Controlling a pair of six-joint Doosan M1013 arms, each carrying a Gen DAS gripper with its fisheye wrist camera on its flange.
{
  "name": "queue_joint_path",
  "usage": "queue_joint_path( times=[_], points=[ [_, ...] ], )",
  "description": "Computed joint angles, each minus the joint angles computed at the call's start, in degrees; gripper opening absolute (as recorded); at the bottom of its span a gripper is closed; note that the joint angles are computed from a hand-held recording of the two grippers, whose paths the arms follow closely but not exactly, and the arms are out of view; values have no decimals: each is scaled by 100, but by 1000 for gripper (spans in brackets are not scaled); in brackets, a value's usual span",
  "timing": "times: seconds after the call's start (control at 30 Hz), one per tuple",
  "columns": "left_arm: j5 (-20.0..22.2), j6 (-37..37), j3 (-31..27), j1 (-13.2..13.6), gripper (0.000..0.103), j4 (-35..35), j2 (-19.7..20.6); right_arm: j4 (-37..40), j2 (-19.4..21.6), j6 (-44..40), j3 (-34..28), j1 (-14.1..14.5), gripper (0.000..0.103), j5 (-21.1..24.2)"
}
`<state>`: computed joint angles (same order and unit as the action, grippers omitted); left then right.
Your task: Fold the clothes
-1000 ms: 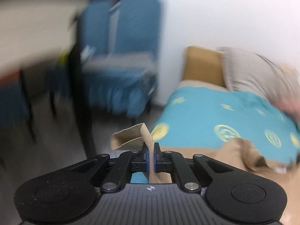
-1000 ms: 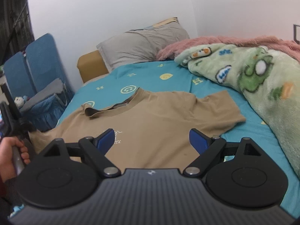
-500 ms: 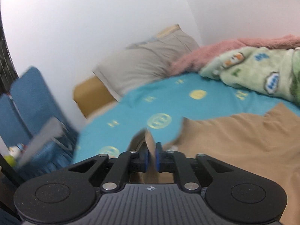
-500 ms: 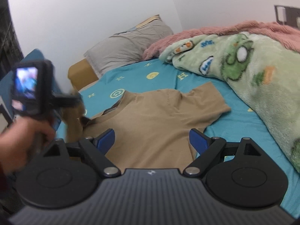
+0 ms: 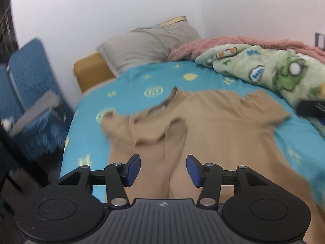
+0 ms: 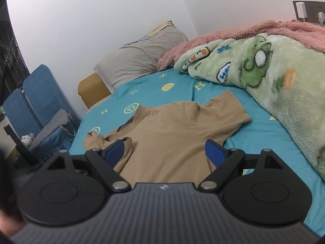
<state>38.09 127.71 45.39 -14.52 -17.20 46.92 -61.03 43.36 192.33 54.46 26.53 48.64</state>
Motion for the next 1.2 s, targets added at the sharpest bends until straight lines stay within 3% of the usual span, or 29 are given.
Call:
queue_joint_path(
  times=[0.13,0.3,0.5,0.63,0.73,0.83,0.93,1.0,1.1,1.17,1.2],
  points=[
    [264,-59,957,188,53,88,-638,140,-67,-167,64,54,88,32],
    [721,-319,1622,406,53,372,-1106,281,-244,-234,291,130,88,-186],
    [1732,-925,1556,659,52,549,-1181,461,-306,-360,355,165,88,-190],
    [1955,-969,1586,726,51,599,-1219,491,-312,-300,348,163,88,-126],
    [2046,-841,1594,714,42,675,-1199,563,-320,-357,360,171,88,-94],
    [2173,-731,1537,667,42,695,-1133,631,-327,-409,363,178,88,-87],
    [2707,-708,1293,620,42,741,-935,624,-329,-413,363,193,88,-27],
    [3004,-940,1149,598,37,876,-793,659,-326,-422,360,191,88,35],
    [3059,-1131,1058,629,27,849,-725,736,-357,-373,425,176,88,13],
    [3017,-1150,1067,648,3,810,-742,769,-382,-305,468,163,88,-39],
    [3004,-1124,1082,663,3,770,-762,771,-390,-268,482,159,88,-64]
  ],
)
